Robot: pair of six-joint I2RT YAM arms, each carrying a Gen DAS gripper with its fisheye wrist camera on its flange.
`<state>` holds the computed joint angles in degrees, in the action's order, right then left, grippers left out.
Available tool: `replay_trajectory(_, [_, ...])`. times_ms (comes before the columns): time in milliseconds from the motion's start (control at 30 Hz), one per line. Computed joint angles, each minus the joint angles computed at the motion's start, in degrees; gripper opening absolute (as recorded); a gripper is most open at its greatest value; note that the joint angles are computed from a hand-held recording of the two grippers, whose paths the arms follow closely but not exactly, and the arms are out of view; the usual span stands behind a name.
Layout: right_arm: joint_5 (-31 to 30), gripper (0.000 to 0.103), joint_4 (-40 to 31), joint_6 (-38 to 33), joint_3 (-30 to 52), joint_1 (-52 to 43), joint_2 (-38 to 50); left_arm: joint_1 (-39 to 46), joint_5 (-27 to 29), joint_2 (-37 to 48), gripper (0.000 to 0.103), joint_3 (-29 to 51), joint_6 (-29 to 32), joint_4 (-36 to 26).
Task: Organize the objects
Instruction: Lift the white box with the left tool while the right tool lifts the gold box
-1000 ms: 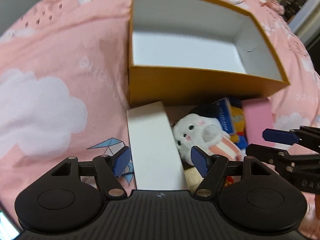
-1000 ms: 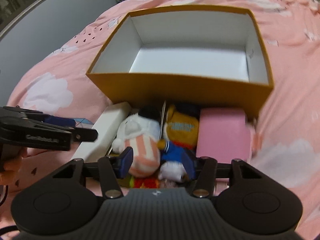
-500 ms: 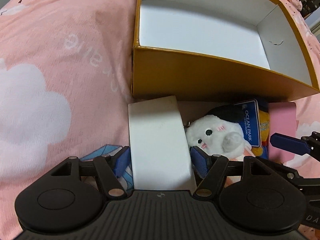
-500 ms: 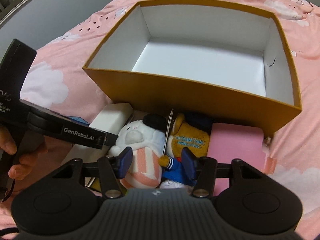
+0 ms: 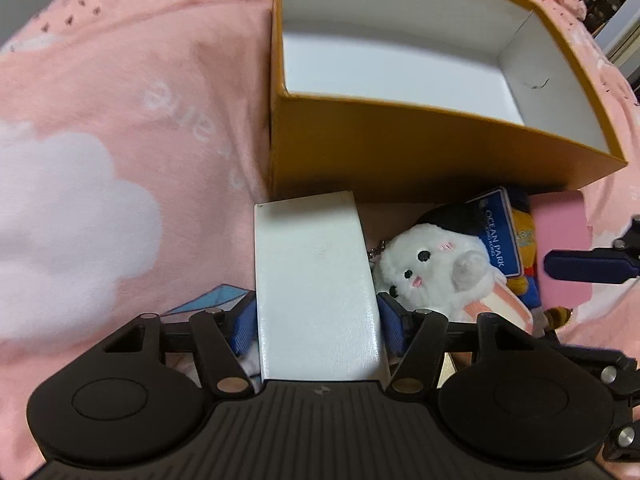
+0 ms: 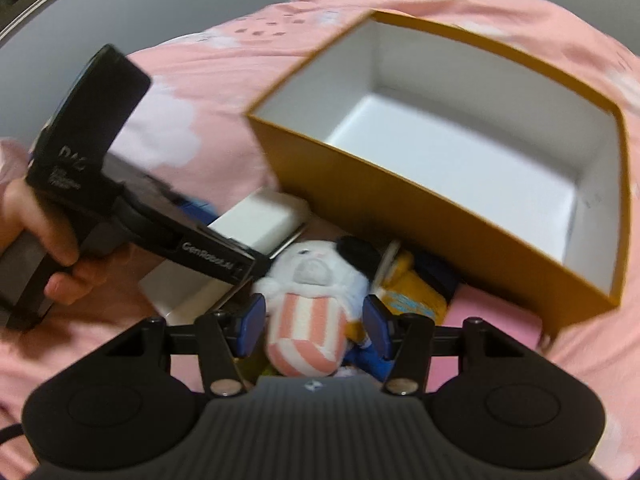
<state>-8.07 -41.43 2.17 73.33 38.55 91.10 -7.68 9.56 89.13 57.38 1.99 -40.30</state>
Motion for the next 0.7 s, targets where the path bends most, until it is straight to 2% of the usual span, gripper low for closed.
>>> replay_trajectory(200, [-7.0, 0.056, -5.8, -12.7, 6.8, 1.6, 5.1, 4.2, 2.4, -7.9, 0.071, -0.9, 0.8, -3.2])
replay_trajectory(300, [-6.8, 0.056, -9.4, -20.2, 11.9, 3.7, 9.8, 4.2, 2.9, -10.2, 0.071, -1.7, -0.7, -3.5])
replay_trajectory(333, [-6.6, 0.056, -10.7, -22.3, 13.9, 4.2, 11.8, 3.3, 2.6, -8.9, 0.071, -2.8, -1.9, -0.5])
replay_trajectory(467, [-5.5, 0.056, -17.0, -29.3, 21.0, 5.6, 18.3, 4.9, 3.4, -11.0, 0.071, -4.9, -0.9, 0.9])
replay_trajectory(700, [-3.8, 0.056, -24.0, -36.9, 28.2, 6.5, 24.5, 5.9, 4.8, -10.0, 0.070, -6.3, -0.7, 3.8])
